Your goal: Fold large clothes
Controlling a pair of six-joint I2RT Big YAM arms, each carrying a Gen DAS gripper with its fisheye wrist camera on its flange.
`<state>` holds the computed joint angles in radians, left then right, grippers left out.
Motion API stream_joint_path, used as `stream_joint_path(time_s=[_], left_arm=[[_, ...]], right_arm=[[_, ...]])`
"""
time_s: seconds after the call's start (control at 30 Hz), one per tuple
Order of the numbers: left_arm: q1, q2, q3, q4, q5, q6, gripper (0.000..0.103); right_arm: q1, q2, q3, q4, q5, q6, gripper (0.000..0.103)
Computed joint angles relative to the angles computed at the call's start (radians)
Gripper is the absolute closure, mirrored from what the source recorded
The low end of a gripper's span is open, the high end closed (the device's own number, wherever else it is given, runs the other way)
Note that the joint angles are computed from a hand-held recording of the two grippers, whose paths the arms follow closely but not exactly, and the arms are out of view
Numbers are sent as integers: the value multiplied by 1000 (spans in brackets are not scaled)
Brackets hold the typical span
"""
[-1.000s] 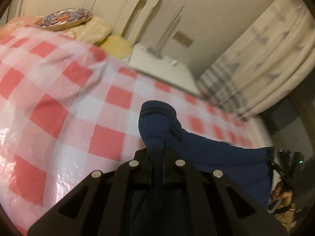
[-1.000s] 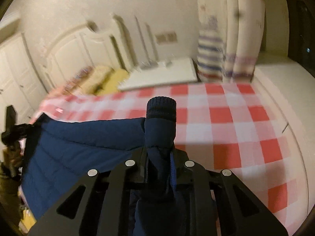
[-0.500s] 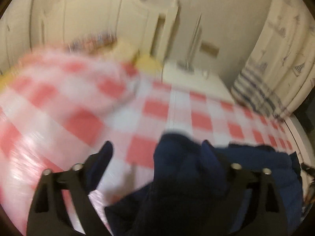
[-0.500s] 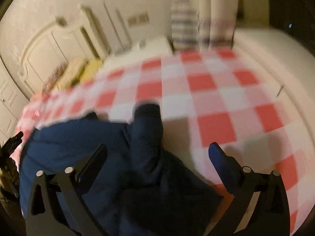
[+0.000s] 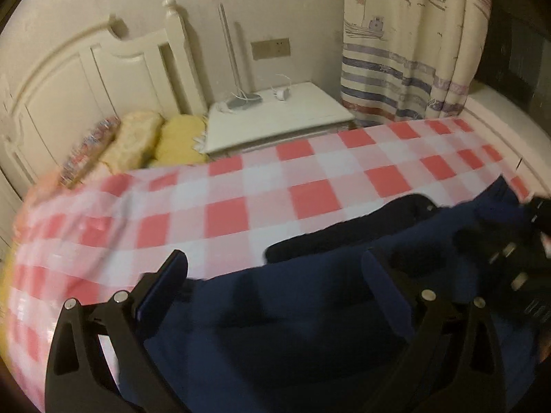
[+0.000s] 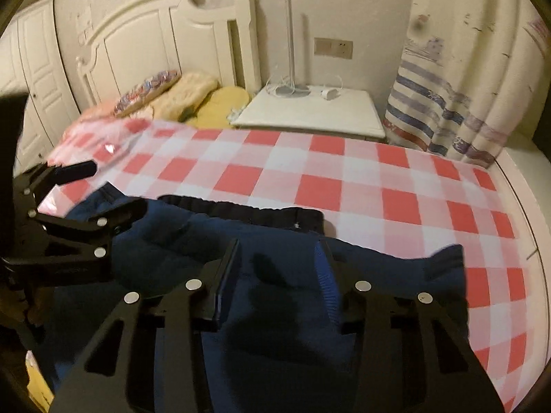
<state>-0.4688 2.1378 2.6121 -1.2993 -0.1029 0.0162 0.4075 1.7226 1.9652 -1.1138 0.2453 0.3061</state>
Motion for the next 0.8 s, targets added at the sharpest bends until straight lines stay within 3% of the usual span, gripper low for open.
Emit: stream_joint_path(time_s=[0.1, 0.2, 0.43, 0.57, 0.8], left_arm=[[-9, 12, -34, 29, -50, 13, 3], [-4, 94, 42, -62, -36, -1, 2], [5, 76, -24, -12, -9, -20, 2], [-4, 50, -77, 28, -36, -15, 2], [-4, 51, -80, 36, -39, -13, 2]], right_arm=[[4, 46, 18, -33, 27, -23, 58], [-2, 60, -1, -20, 12, -26, 57], [25, 75, -9, 1, 107, -74, 53], [23, 74, -20, 20, 107, -76, 52], [30, 77, -24, 30, 135, -85, 50]])
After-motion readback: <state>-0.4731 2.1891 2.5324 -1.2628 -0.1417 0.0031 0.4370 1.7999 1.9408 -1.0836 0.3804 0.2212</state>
